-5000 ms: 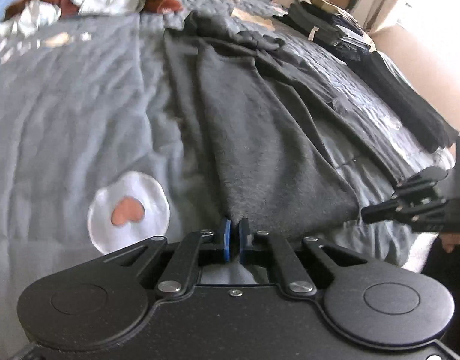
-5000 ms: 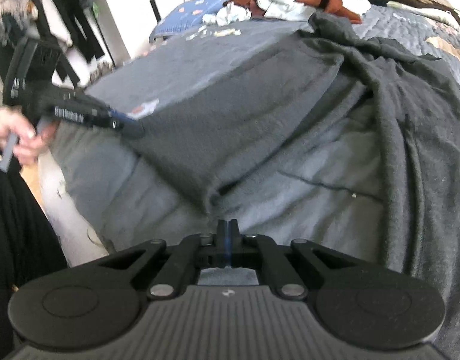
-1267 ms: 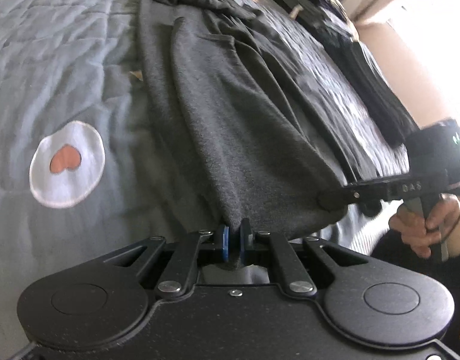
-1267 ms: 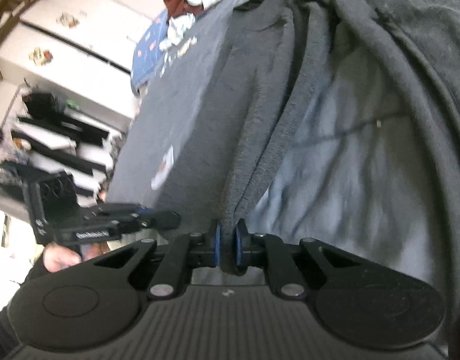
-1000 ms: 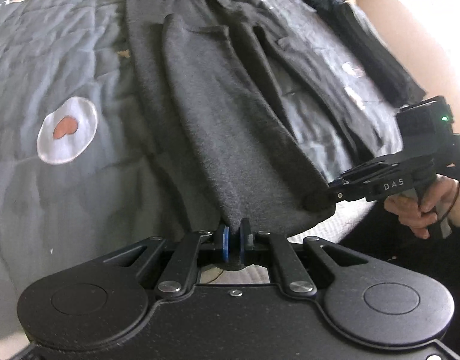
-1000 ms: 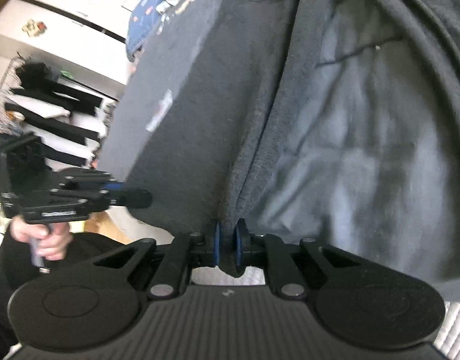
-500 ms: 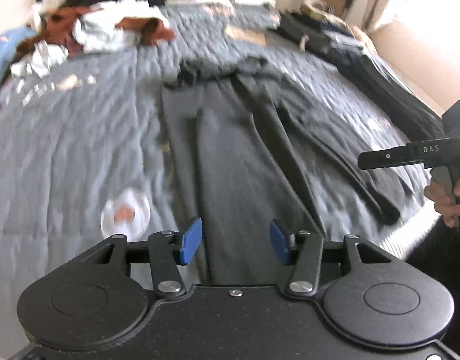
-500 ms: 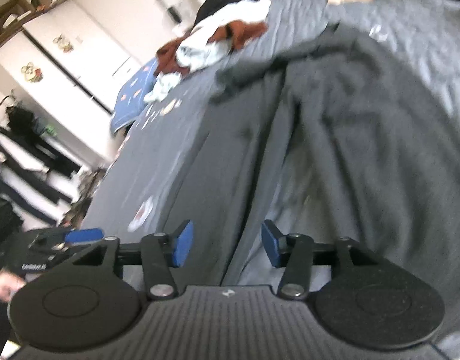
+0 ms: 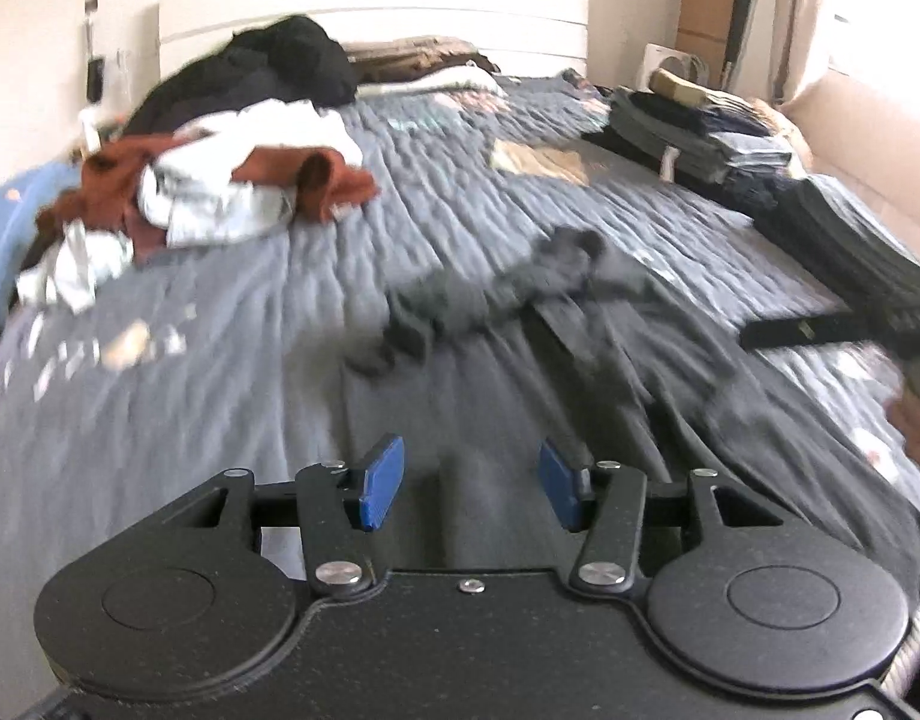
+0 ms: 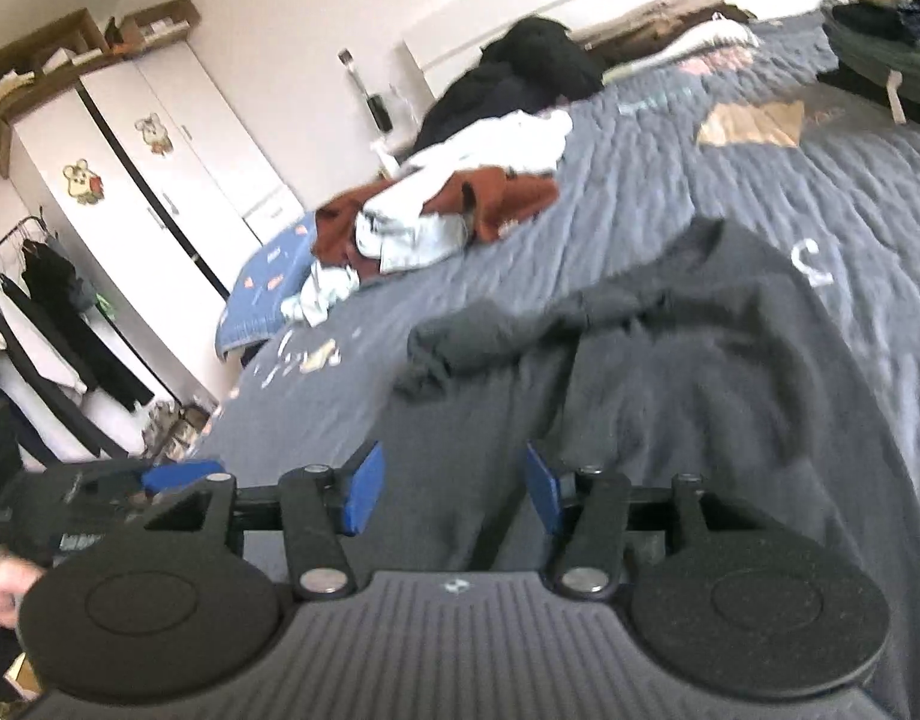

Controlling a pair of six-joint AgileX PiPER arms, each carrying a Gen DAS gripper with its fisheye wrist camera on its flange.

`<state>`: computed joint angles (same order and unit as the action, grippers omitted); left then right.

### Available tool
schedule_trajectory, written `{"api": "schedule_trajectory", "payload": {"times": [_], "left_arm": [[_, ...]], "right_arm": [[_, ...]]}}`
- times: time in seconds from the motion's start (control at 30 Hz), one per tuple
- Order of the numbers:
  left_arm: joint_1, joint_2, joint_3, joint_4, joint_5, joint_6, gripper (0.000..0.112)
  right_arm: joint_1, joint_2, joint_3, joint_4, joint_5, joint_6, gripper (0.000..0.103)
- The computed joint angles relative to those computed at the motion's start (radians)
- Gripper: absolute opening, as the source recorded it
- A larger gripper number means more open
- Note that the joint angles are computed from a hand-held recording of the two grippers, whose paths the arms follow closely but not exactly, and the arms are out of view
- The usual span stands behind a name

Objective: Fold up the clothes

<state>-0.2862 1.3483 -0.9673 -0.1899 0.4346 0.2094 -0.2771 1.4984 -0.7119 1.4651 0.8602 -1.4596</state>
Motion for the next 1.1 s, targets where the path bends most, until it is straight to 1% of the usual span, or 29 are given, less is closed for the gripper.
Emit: {"api": "schedule_trajectory", "payload": {"times": [0.1, 0.2, 0.33, 0.47, 0.53, 0.63, 0.67, 0.77, 0.83, 0.9, 0.93, 0.97, 1.0, 1.03, 1.1], "left_arm": [[-0.019, 0.122, -0.112, 0.083, -0.037, -0.079, 0.053], [-0.037, 0.26, -0.246, 0.144, -0.037, -0.109, 0.053], [-0.058, 0.432, -0.422, 0.229, -0.012, -0.12, 0.053], [-0.042, 0.579, -0.584, 0.224, 0.037, -0.136, 0.053], [-0.028, 0.654, -0.678, 0.196, 0.08, -0.125, 0.053], [0.014, 0.76, -0.832, 0.046, 0.201, -0.014, 0.054], [0.024, 0.791, -0.877, 0.018, 0.237, -0.001, 0.054], [0.039, 0.873, -0.995, 0.008, 0.323, -0.023, 0.056], [0.051, 0.906, -1.042, -0.044, 0.374, 0.011, 0.055], [0.056, 0.931, -1.079, -0.113, 0.449, 0.081, 0.053], [0.051, 0.933, -1.079, -0.121, 0.47, 0.113, 0.049], [0.04, 0.926, -1.066, -0.11, 0.472, 0.142, 0.045], [0.028, 0.92, -1.053, -0.099, 0.474, 0.17, 0.035], [0.019, 0.909, -1.032, -0.091, 0.465, 0.196, 0.022], [0.007, 0.865, -0.955, -0.093, 0.404, 0.236, 0.018]], "right_arm": [[-0.028, 0.075, -0.017, 0.075, 0.04, -0.083, 0.051], [-0.043, 0.113, -0.035, 0.061, 0.024, -0.09, 0.051], [-0.086, 0.132, -0.055, 0.037, 0.052, -0.097, 0.051], [-0.137, 0.156, -0.069, 0.083, 0.113, -0.079, 0.051], [-0.143, 0.161, -0.071, 0.088, 0.11, -0.086, 0.051], [-0.144, 0.169, -0.074, 0.092, 0.1, -0.096, 0.051], [-0.141, 0.172, -0.075, 0.09, 0.094, -0.096, 0.051], [-0.132, 0.183, -0.082, 0.086, 0.087, -0.084, 0.051], [-0.127, 0.185, -0.079, 0.09, 0.088, -0.093, 0.051], [-0.125, 0.183, -0.076, 0.091, 0.089, -0.096, 0.051], [-0.124, 0.183, -0.075, 0.09, 0.09, -0.096, 0.051], [-0.123, 0.186, -0.076, 0.09, 0.088, -0.09, 0.051], [-0.122, 0.187, -0.078, 0.087, 0.086, -0.082, 0.051], [-0.121, 0.187, -0.079, 0.087, 0.085, -0.078, 0.051], [-0.12, 0.186, -0.08, 0.086, 0.084, -0.07, 0.051]]}}
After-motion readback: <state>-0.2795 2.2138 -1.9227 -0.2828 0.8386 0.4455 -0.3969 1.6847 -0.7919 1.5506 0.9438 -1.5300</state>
